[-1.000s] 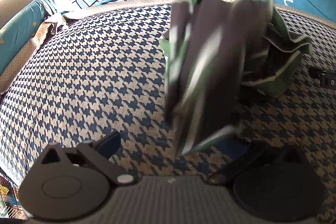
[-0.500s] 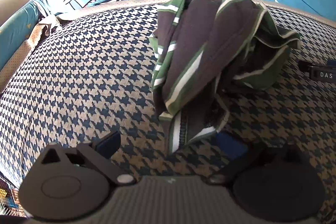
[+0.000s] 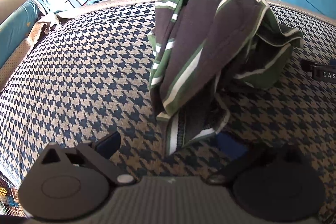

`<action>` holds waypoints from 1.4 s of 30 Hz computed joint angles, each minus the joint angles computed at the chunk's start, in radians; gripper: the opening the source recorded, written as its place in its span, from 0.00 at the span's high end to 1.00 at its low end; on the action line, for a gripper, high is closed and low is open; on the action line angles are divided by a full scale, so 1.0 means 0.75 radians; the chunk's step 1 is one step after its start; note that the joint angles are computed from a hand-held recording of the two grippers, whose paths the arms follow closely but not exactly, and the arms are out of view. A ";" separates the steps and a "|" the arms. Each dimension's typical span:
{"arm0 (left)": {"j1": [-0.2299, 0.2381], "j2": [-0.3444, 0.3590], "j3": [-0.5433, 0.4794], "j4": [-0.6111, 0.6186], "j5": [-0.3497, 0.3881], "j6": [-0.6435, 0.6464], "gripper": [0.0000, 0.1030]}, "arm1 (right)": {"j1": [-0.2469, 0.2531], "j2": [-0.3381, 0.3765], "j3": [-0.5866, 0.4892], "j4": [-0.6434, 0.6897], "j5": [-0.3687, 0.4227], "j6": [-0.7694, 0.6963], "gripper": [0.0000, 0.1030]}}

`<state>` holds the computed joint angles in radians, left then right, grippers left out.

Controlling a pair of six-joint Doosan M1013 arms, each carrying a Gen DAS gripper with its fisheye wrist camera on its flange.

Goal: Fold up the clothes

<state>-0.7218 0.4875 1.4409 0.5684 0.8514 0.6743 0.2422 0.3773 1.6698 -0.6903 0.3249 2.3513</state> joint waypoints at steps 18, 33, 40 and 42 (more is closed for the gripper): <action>0.005 0.000 -0.001 0.022 0.018 -0.022 0.00 | 0.086 -0.016 -0.076 0.116 0.367 0.116 0.00; 0.017 -0.033 0.046 0.027 0.010 -0.017 0.00 | 0.145 -0.126 0.020 0.236 0.334 0.127 0.00; 0.013 -0.036 0.040 0.023 0.077 -0.002 0.00 | 0.175 -0.144 0.037 0.297 0.353 0.070 0.00; 0.015 -0.039 0.044 0.023 0.070 -0.011 0.00 | 0.181 -0.149 0.038 0.311 0.353 0.052 0.00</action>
